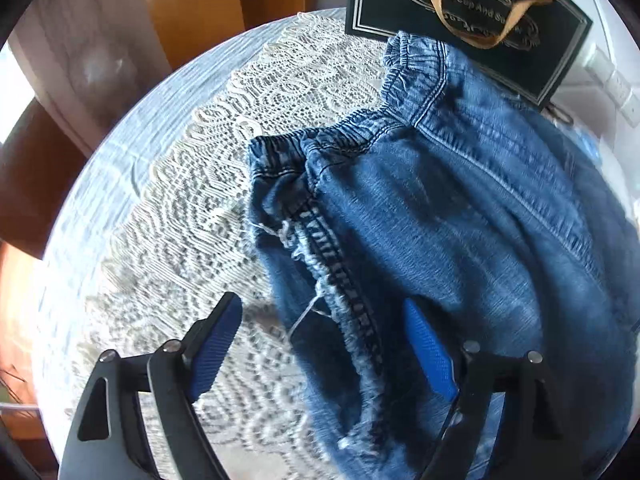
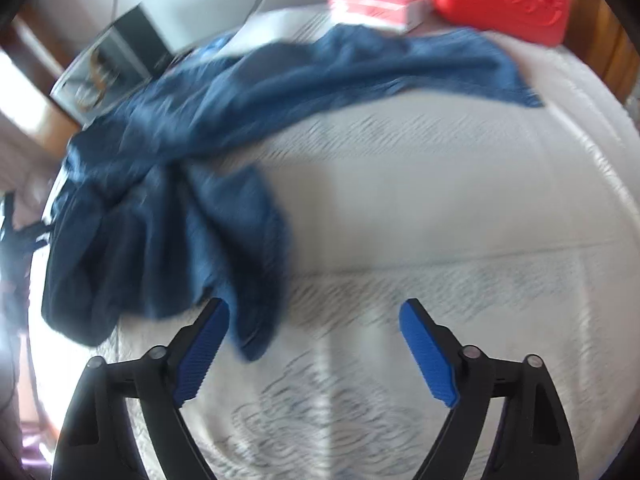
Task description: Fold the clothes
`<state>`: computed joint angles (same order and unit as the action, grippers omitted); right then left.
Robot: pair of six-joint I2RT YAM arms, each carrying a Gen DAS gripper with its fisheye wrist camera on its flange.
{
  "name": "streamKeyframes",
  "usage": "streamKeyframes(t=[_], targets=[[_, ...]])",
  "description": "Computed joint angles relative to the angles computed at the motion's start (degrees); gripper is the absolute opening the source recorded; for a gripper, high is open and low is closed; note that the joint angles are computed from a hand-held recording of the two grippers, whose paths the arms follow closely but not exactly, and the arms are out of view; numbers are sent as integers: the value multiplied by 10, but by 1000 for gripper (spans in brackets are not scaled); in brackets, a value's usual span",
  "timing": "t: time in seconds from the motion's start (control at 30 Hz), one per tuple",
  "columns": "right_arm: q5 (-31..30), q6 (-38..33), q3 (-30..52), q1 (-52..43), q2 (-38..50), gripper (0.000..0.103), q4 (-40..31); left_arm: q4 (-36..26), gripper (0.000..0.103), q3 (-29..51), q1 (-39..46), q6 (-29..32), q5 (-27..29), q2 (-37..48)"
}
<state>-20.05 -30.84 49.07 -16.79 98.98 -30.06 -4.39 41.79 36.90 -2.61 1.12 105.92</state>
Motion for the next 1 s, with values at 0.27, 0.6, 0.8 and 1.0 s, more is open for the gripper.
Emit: streamKeyframes(t=[0.27,0.6,0.8,1.0], targets=[[134,47,-101,167,-32,5,170,-29,11,-45,-20,-14,-12,-117],[5,-65,129,-199,-139,6,-56,-240,9,-149,154,90,100,-441],[-7,-149,341,-303,4,6,-233,-291,9,-204,67,38,55,-526],[53,-107,405,-274,132,59,-196,-190,9,-225,-36,-38,-27,-415]])
